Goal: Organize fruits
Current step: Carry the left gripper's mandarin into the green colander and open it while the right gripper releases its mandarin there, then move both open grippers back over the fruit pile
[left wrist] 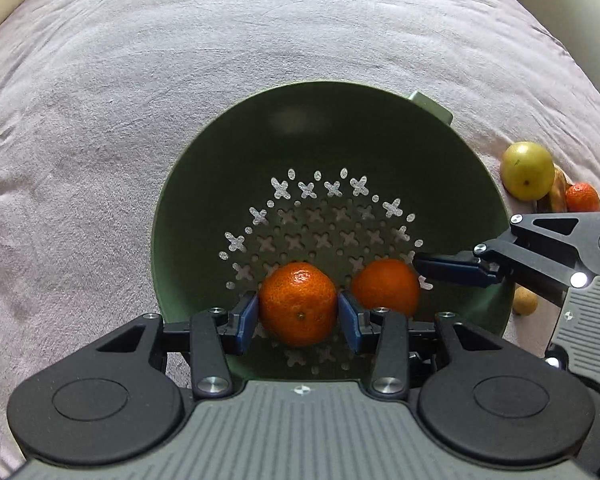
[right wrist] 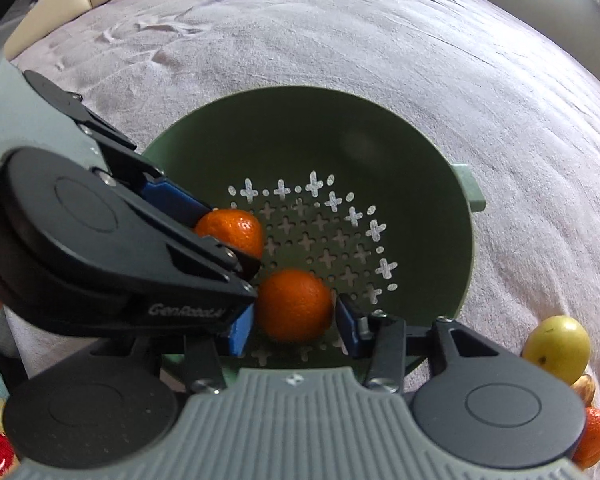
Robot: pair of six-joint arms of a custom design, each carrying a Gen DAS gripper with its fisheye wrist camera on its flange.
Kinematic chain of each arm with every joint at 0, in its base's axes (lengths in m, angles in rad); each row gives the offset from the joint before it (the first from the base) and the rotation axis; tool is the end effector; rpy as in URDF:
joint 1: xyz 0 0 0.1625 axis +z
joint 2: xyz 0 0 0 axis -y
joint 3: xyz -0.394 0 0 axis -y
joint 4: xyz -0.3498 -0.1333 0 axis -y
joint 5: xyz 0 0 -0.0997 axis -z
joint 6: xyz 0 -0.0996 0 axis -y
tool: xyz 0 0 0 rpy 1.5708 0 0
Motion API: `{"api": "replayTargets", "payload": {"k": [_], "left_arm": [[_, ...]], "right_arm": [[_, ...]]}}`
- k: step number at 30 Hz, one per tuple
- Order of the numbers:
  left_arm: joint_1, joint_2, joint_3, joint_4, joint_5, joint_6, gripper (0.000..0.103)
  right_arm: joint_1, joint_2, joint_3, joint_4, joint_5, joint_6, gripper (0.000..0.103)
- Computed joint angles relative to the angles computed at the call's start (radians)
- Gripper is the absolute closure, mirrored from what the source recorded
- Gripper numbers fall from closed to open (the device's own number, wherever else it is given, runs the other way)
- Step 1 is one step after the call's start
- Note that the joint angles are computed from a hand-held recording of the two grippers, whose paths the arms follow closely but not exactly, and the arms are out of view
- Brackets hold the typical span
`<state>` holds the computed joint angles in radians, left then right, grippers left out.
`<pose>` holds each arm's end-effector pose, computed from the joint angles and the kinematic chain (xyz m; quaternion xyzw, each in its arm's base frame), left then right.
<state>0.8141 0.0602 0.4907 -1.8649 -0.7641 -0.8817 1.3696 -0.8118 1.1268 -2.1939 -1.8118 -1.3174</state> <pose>-0.3796 -0.7009 -0.1363 -0.0068 0.9135 -0.2040 0.3518 -0.0382 -0.7353 0.2781 0.5039 -0.8419 0.0287 0.1910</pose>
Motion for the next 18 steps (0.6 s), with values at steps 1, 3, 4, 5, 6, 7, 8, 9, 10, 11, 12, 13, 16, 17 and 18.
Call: {"api": "replayTargets", "payload": {"k": [1,3,4,5,6,7,8,9,10,11,12,13,16,17,18], "left_arm": [[0.000,-0.003,0.004,0.000,-0.002,-0.006,0.054],[0.000,-0.008,0.009,0.002,-0.007,-0.014,0.054],[0.000,-0.003,-0.003,0.015,-0.007,-0.018,0.054],[-0.001,0.003,-0.016,0.031,-0.007,-0.022,0.054],[-0.003,0.005,-0.022,0.039,-0.007,-0.023,0.054],[-0.004,0.007,-0.028,0.046,-0.006,-0.024,0.051],[-0.007,0.006,-0.027,0.046,0.001,-0.021,0.051],[-0.010,0.001,-0.016,0.030,0.004,-0.012,0.049],[-0.014,-0.006,-0.003,0.016,0.009,-0.007,0.048],[-0.018,-0.009,0.004,0.005,0.016,-0.003,0.047],[-0.022,-0.014,0.013,-0.006,0.023,0.003,0.045],[-0.027,-0.019,0.025,-0.022,0.030,0.012,0.044],[-0.042,-0.045,0.081,-0.090,0.051,0.034,0.043],[-0.048,-0.054,0.102,-0.121,0.060,0.044,0.043],[-0.053,-0.063,0.124,-0.155,0.070,0.053,0.043]], "right_arm": [[-0.001,-0.001,0.000,0.000,0.003,0.005,0.060],[0.000,-0.005,0.001,0.001,0.006,0.012,0.060],[0.000,-0.007,0.005,-0.002,0.006,0.014,0.058],[0.000,-0.009,0.008,-0.006,0.006,0.015,0.057],[0.000,-0.013,0.013,-0.010,0.008,0.015,0.053],[0.000,-0.016,0.020,-0.019,0.009,0.014,0.053],[0.000,-0.021,0.027,-0.027,0.013,0.013,0.053],[-0.001,-0.026,0.033,-0.032,0.020,0.016,0.049],[-0.002,-0.031,0.036,-0.036,0.029,0.020,0.045],[-0.002,-0.038,0.042,-0.041,0.038,0.023,0.044],[-0.002,-0.043,0.046,-0.046,0.043,0.023,0.043],[-0.001,-0.050,0.054,-0.059,0.046,0.023,0.038],[-0.002,-0.073,0.081,-0.111,0.061,0.033,0.033],[-0.003,-0.079,0.083,-0.118,0.068,0.045,0.033],[-0.005,-0.086,0.086,-0.126,0.077,0.061,0.033]]}}
